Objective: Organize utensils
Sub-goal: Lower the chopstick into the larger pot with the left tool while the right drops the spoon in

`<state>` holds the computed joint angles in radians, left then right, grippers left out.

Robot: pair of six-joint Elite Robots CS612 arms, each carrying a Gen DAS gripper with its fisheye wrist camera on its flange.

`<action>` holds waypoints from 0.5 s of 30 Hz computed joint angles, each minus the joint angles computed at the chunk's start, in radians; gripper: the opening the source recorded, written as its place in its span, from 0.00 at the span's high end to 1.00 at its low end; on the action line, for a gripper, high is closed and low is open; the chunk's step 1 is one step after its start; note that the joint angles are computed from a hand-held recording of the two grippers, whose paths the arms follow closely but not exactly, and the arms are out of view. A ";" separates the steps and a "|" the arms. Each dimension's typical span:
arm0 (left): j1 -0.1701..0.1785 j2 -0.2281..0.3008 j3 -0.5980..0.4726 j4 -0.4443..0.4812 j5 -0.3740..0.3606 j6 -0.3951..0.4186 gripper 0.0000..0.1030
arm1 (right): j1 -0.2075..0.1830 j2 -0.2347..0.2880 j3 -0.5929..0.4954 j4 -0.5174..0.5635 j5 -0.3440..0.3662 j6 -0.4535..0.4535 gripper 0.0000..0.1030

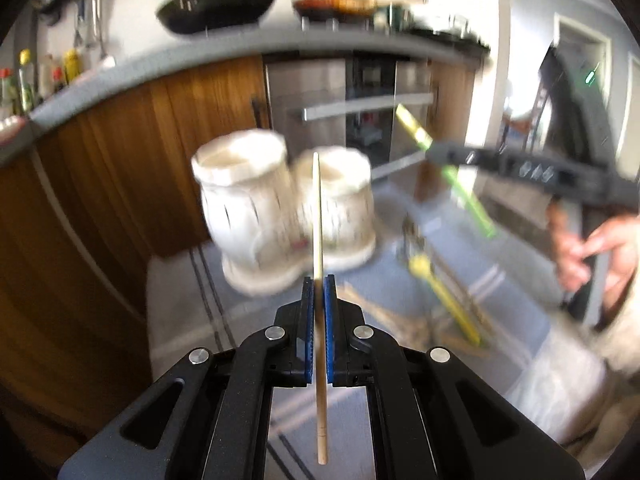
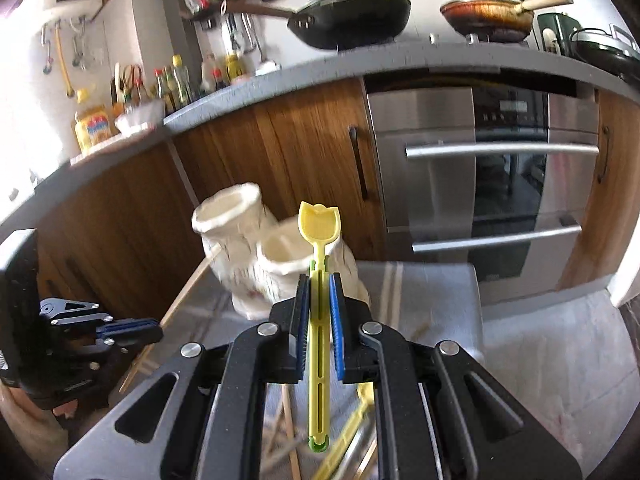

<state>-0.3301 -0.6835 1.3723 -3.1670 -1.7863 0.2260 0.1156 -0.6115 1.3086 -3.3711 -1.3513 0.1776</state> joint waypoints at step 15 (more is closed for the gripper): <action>0.023 0.160 -0.336 -0.114 -0.015 -0.173 0.95 | 0.017 0.132 -0.250 -0.098 -0.034 0.025 0.90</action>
<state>-0.3071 -0.5230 1.0363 -3.2813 -1.8013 0.0526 0.1321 -0.4798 1.0582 -3.4691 -1.3850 0.2024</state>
